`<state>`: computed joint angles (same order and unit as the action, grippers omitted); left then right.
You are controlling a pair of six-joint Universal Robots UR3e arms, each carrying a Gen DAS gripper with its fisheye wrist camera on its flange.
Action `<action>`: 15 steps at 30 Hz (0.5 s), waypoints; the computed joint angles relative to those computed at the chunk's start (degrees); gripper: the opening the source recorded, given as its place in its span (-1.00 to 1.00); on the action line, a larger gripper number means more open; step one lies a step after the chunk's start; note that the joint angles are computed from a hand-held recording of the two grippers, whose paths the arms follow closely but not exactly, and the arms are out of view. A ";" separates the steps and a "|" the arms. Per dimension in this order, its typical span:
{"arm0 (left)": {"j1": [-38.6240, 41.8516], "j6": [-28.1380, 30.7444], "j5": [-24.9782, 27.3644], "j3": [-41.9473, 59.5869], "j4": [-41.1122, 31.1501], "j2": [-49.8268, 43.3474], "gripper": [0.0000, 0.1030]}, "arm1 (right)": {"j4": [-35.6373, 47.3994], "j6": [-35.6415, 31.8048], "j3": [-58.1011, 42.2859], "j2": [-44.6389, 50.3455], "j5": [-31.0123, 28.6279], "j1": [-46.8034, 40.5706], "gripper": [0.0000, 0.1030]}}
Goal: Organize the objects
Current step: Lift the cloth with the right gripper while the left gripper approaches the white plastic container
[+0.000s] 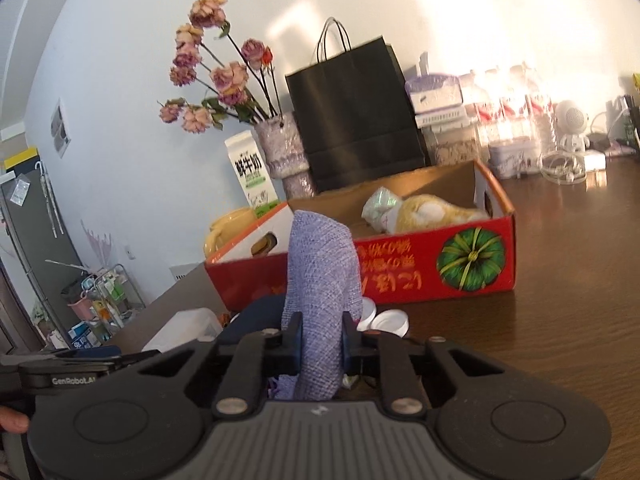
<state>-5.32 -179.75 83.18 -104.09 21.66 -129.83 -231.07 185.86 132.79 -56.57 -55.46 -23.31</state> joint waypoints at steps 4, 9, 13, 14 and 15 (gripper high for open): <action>-1.27 -0.73 1.43 2.80 -1.95 -1.09 1.00 | -0.65 0.06 0.17 -0.72 1.92 -3.20 -0.70; -2.42 -0.71 2.04 4.79 -3.31 -2.06 1.00 | 2.07 -0.91 -0.67 -0.80 5.15 -6.05 -0.70; -3.08 -1.04 3.00 6.76 -4.83 -3.02 1.00 | 1.46 -1.31 -0.75 -0.15 6.21 -6.65 -0.70; -3.22 -1.23 3.36 7.21 -5.09 -3.27 1.00 | 1.00 -1.20 -0.66 0.04 6.52 -6.82 -0.70; -3.34 -1.41 3.70 7.71 -5.53 -3.46 1.00 | 0.62 -1.15 -0.64 0.20 6.66 -6.93 -0.70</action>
<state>-8.66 -181.16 86.88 -96.39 16.13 -133.29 -230.45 184.71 132.16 -56.37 -48.80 -30.24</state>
